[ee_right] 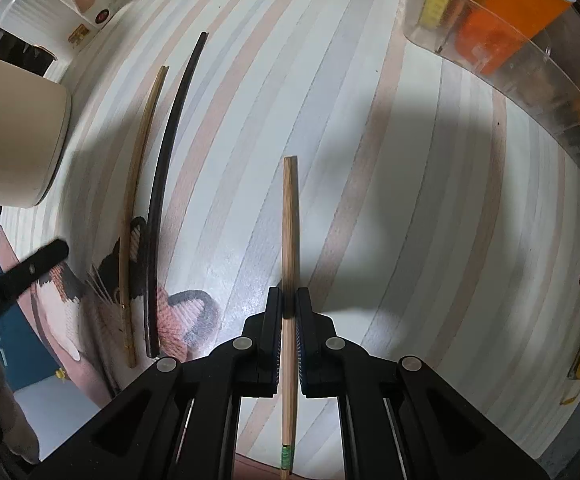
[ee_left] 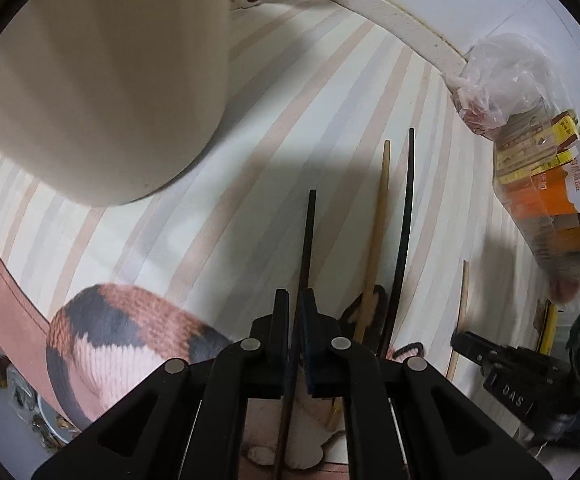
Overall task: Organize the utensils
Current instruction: 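Lift both chopsticks and carry them over the beige holder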
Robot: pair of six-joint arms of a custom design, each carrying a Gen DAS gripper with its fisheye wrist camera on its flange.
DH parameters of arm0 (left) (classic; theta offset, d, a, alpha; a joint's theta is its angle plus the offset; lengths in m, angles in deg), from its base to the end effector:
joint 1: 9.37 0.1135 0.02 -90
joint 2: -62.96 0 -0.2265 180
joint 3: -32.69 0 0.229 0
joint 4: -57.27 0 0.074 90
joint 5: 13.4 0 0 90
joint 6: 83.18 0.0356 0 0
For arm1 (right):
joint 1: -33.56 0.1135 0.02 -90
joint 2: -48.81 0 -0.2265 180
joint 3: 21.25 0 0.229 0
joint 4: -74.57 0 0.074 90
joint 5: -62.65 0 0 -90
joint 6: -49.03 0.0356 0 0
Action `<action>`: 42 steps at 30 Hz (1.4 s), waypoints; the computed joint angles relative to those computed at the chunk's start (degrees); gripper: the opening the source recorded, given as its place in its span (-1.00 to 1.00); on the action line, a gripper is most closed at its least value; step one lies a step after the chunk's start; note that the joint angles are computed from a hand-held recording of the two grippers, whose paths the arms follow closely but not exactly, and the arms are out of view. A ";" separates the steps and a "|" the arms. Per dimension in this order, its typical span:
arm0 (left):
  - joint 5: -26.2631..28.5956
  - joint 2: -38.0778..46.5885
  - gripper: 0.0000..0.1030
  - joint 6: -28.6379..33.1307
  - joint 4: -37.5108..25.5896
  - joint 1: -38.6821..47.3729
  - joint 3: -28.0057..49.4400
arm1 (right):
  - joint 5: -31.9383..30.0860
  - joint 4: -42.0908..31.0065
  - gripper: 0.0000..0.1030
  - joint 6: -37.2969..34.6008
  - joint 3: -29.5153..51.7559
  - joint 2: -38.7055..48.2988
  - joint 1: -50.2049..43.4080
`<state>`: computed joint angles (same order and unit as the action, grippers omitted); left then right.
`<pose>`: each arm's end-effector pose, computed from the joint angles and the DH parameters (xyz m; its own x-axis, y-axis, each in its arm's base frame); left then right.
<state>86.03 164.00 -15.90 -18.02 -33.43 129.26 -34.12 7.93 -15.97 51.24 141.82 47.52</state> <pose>0.2817 -0.1321 0.2106 -0.9945 0.0267 -0.1017 0.0485 0.9749 -0.2174 0.2433 0.0648 0.1502 -0.9821 0.1883 0.0049 0.1874 0.9740 0.1276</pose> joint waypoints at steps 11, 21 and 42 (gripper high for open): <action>-5.20 7.93 -0.80 3.13 1.38 -5.43 2.03 | 0.15 1.29 -0.86 -1.41 0.56 3.00 -2.91; -13.22 3.56 -0.95 0.84 1.52 -9.41 1.70 | 4.05 2.42 -0.88 3.28 -0.92 0.55 -0.32; -17.17 -14.33 -0.96 4.41 -7.96 -7.81 13.57 | 15.29 -4.29 -0.88 8.96 11.98 -18.69 7.70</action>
<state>68.87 149.67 -11.49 -25.98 -41.24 142.84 -18.84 3.64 -7.01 63.22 123.13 55.22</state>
